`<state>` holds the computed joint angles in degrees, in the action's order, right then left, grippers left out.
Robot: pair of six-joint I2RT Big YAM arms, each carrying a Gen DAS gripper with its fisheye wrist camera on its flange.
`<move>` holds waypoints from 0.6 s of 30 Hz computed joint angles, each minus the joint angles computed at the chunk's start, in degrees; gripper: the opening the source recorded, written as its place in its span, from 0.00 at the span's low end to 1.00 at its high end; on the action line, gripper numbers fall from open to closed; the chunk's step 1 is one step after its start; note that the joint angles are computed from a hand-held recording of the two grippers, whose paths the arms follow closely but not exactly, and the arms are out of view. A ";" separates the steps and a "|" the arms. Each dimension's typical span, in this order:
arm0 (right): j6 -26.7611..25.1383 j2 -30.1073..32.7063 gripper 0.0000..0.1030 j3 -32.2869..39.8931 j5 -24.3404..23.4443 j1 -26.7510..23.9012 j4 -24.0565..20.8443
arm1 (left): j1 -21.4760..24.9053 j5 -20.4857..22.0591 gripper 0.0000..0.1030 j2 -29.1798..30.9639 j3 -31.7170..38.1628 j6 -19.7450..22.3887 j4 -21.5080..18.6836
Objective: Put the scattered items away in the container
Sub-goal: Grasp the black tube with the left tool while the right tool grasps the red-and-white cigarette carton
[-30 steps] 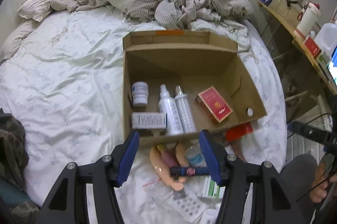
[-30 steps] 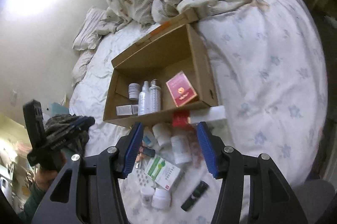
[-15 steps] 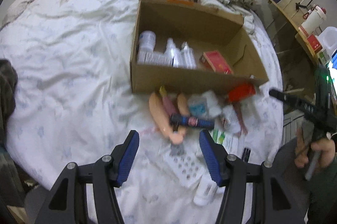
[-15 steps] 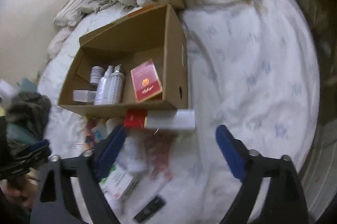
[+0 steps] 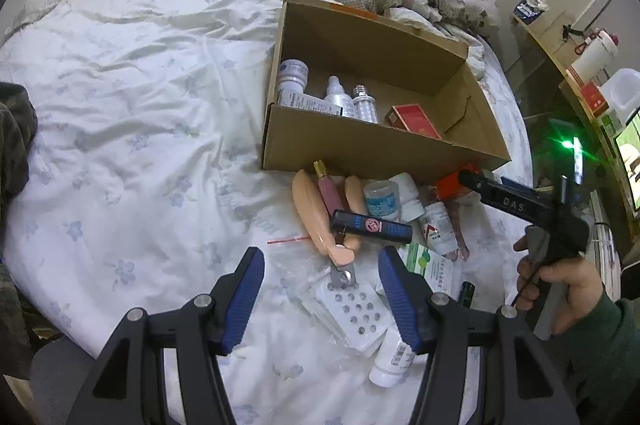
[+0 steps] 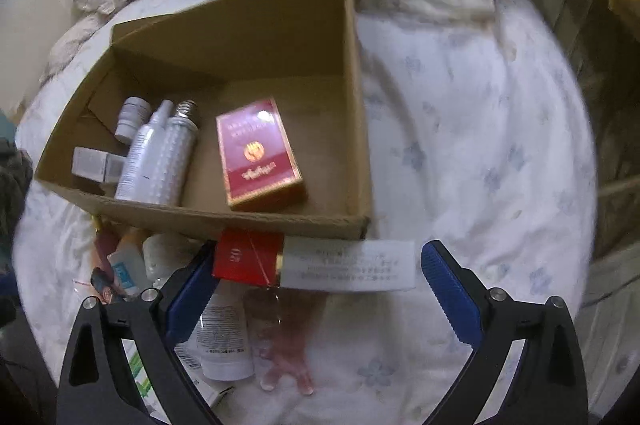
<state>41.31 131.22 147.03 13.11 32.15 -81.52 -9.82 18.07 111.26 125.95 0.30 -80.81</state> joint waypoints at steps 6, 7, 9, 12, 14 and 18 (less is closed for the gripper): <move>3.85 -9.57 0.88 -18.02 -7.48 -2.12 14.67 | 0.56 0.06 0.58 1.93 2.02 -0.77 -2.23; 3.28 -9.73 0.88 -17.92 -7.29 -2.03 14.18 | 0.58 0.14 0.58 2.39 2.51 -1.08 -2.60; 1.70 -10.33 0.88 -17.49 -6.68 -1.59 12.89 | 0.19 -0.26 0.58 3.53 3.80 -1.40 -3.60; 1.96 -14.14 0.88 -21.12 -7.07 -1.11 14.75 | -1.37 -0.95 0.59 4.99 5.16 0.61 -4.90; 2.14 -17.68 0.88 -25.12 -7.50 -0.90 17.81 | -2.64 0.30 0.73 6.45 6.45 2.30 -6.32; 4.00 -24.77 0.88 -35.04 -8.72 0.10 26.78 | -4.90 0.83 0.78 9.36 9.08 2.46 -7.61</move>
